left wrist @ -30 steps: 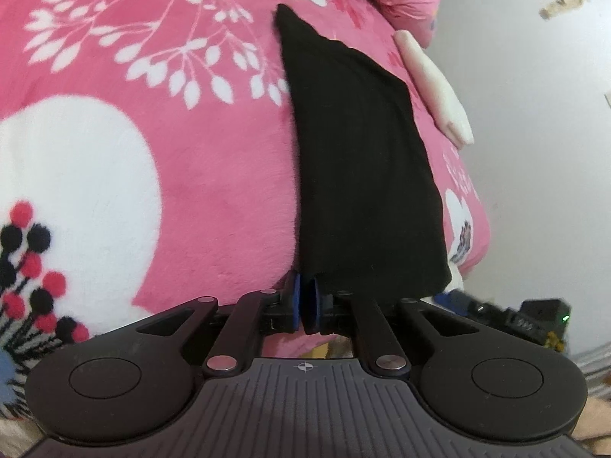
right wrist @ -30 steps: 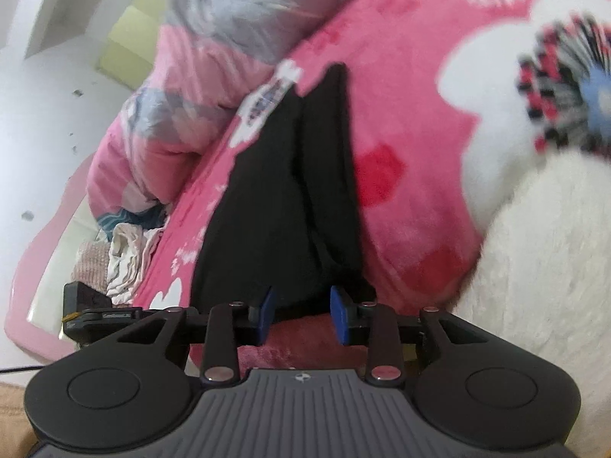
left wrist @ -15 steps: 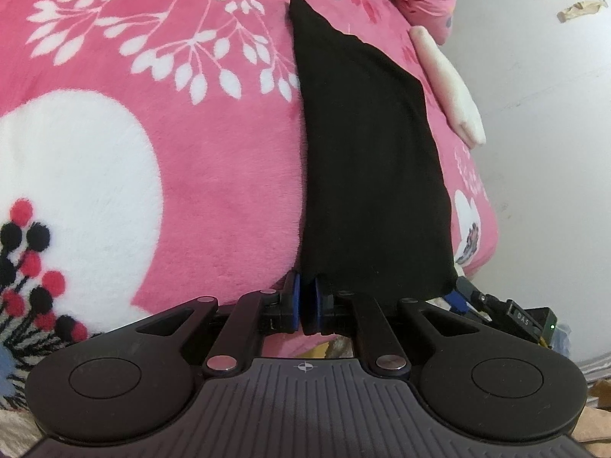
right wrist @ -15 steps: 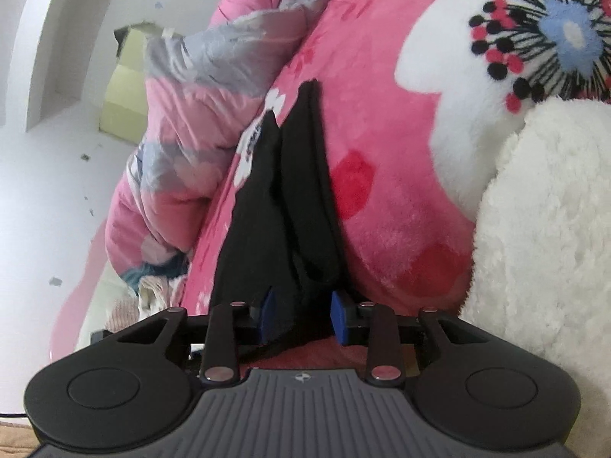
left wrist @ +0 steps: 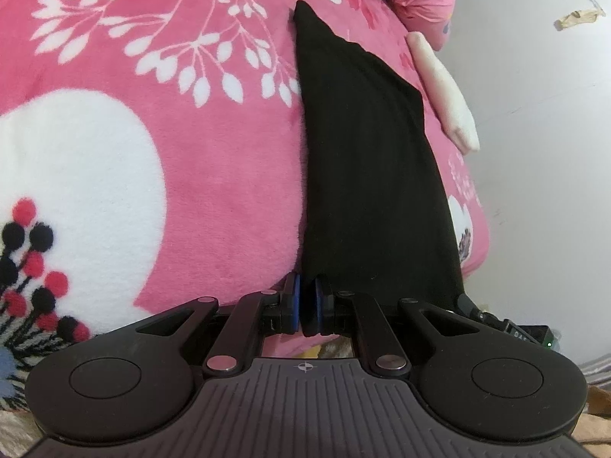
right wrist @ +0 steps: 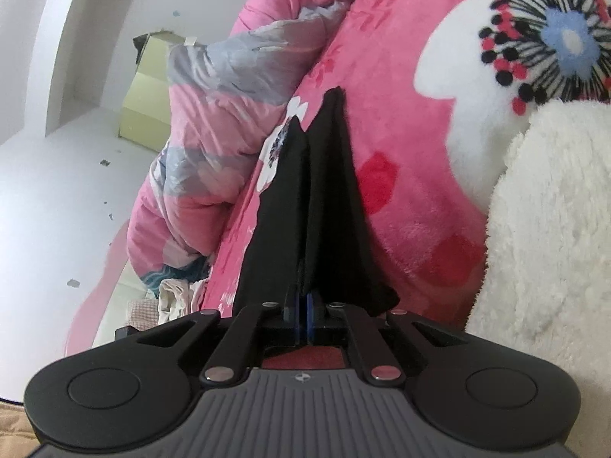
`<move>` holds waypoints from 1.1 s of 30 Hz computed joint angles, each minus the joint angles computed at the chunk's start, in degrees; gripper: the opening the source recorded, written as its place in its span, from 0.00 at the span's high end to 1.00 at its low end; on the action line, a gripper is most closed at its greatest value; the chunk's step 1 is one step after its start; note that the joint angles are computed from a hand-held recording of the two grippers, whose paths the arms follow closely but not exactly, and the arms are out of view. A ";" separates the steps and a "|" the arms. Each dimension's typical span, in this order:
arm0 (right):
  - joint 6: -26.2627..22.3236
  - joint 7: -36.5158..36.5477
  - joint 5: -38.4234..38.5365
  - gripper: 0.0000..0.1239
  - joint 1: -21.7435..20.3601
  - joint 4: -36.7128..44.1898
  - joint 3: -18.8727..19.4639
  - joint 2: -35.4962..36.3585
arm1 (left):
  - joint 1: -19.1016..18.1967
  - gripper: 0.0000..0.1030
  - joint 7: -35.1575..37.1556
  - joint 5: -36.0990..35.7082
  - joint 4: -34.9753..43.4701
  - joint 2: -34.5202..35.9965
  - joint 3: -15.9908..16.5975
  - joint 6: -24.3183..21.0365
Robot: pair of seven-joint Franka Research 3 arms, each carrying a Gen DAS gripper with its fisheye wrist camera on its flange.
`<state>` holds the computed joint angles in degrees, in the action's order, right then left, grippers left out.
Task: Fold clothes
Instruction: 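Open both grippers and release the black cloth end, then grasp the black cloth end with both grippers and lift it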
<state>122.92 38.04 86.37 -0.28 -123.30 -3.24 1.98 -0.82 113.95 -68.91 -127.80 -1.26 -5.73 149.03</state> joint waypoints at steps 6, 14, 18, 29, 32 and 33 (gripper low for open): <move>3.98 0.18 -0.64 0.98 0.49 -0.35 0.54 0.25 | 0.24 0.93 0.35 -0.88 -0.19 0.09 0.01 -0.30; 11.82 4.72 -15.36 0.96 2.66 0.88 1.57 0.44 | 0.87 0.92 4.98 -6.06 -1.00 -0.03 0.52 -2.13; 11.89 0.35 -18.51 0.89 2.13 1.68 0.65 -1.98 | 1.47 0.87 7.55 -7.92 -2.44 -2.21 1.30 -2.80; 1.27 7.46 -20.17 0.52 -1.61 31.93 3.10 19.79 | 3.01 0.61 15.27 -11.21 10.07 8.56 0.54 2.15; -1.98 14.81 -27.75 0.51 -1.54 42.06 4.28 27.16 | 5.39 0.61 15.46 -12.42 14.29 12.89 -1.14 1.20; -3.83 16.25 -28.85 0.51 -2.08 45.08 5.03 29.32 | 6.20 0.61 16.26 -13.15 15.38 13.86 -1.68 0.50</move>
<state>119.09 54.29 57.52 -2.36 -78.22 1.79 31.30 5.38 130.21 -82.05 -112.42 12.60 -7.41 149.53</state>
